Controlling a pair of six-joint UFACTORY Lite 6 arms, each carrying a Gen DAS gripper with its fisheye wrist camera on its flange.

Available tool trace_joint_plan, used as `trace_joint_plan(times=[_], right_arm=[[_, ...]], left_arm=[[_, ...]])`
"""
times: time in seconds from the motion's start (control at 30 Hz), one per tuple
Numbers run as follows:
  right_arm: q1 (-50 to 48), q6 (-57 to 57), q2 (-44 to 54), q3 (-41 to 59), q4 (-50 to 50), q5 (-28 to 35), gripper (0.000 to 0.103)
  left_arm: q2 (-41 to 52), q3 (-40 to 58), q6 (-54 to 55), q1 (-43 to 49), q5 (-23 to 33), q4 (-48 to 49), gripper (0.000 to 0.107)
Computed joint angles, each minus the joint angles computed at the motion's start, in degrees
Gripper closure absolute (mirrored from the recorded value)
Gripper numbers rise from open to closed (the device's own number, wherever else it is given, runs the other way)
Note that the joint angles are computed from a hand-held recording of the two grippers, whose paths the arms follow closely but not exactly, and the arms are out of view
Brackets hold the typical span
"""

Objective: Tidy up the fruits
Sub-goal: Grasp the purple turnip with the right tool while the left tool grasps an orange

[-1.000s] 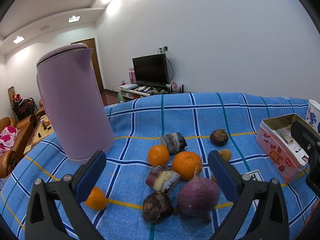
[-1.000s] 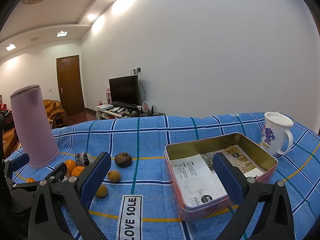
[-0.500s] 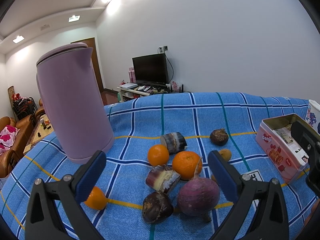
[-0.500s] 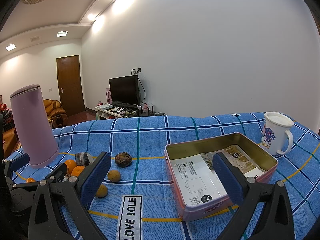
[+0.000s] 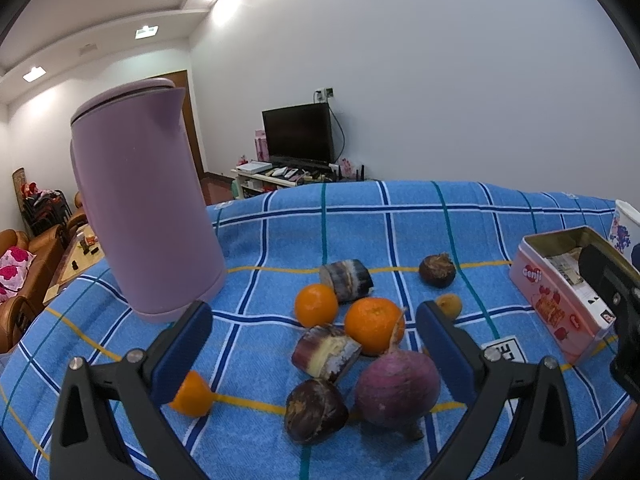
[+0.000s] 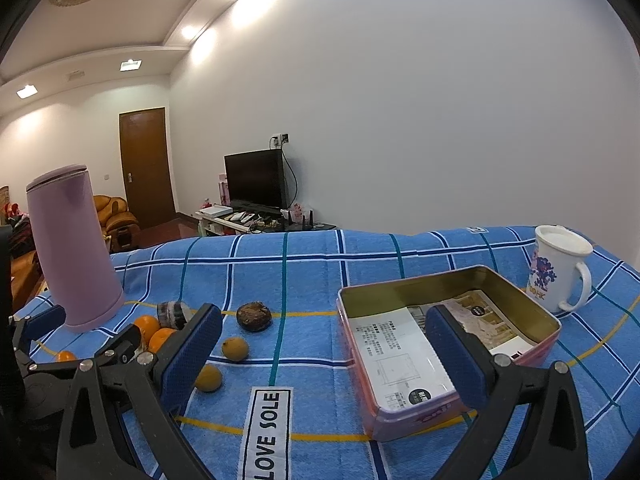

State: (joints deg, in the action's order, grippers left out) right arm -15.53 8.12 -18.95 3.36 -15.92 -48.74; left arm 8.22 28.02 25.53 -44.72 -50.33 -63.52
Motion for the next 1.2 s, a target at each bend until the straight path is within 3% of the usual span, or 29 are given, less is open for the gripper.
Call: trace_joint_plan(times=[0.17, 0.3, 0.33, 0.4, 0.47, 0.57, 0.63, 0.97, 1.07, 1.2], right_arm=[[0.20, 0.12, -0.14, 0.03, -0.99, 0.44, 0.001], [0.10, 2.48, 0.45, 0.90, -5.05, 2.01, 0.004], [-0.22, 4.09, 1.06, 1.49, -7.68, 2.60, 0.008], [-0.51, 7.49, 2.78, 2.99, -13.27, 3.77, 0.028], [-0.01, 11.41, 5.56, 5.06, -19.22, 4.94, 0.035], [2.18, 18.05, 10.57, 8.84, -28.11, 6.86, 0.035], [4.41, 21.84, 13.14, 10.55, -32.83, 6.91, 0.035], [20.34, 22.30, 24.15, 18.77, -25.93, 15.23, 0.035], [20.02, 29.94, 28.96, 23.64, -32.04, 17.41, 0.035], [21.97, 30.28, 30.96, 26.06, -30.64, 19.17, 0.035]], left_arm=[[-2.59, -1.28, 3.60, 3.00, 2.20, 0.59, 0.004], [-8.53, -4.83, 6.30, 10.90, 5.83, 3.55, 0.004], [-11.03, -6.52, 5.23, 14.42, 7.84, 6.73, 0.004], [-14.41, -8.90, 1.76, 22.00, 11.98, 13.30, 0.004], [-16.43, -10.21, -4.41, 30.91, 17.66, 23.01, 0.004], [-16.57, -10.14, -14.98, 40.28, 23.86, 39.15, 0.004], [-15.89, -9.89, -17.02, 42.22, 25.19, 43.63, 0.004], [-7.57, -5.77, 0.40, 33.73, 25.22, 28.03, 0.014], [-5.74, -4.62, 0.64, 34.69, 26.93, 28.61, 0.023], [-4.29, -4.56, -3.39, 36.61, 28.87, 34.72, 0.025]])
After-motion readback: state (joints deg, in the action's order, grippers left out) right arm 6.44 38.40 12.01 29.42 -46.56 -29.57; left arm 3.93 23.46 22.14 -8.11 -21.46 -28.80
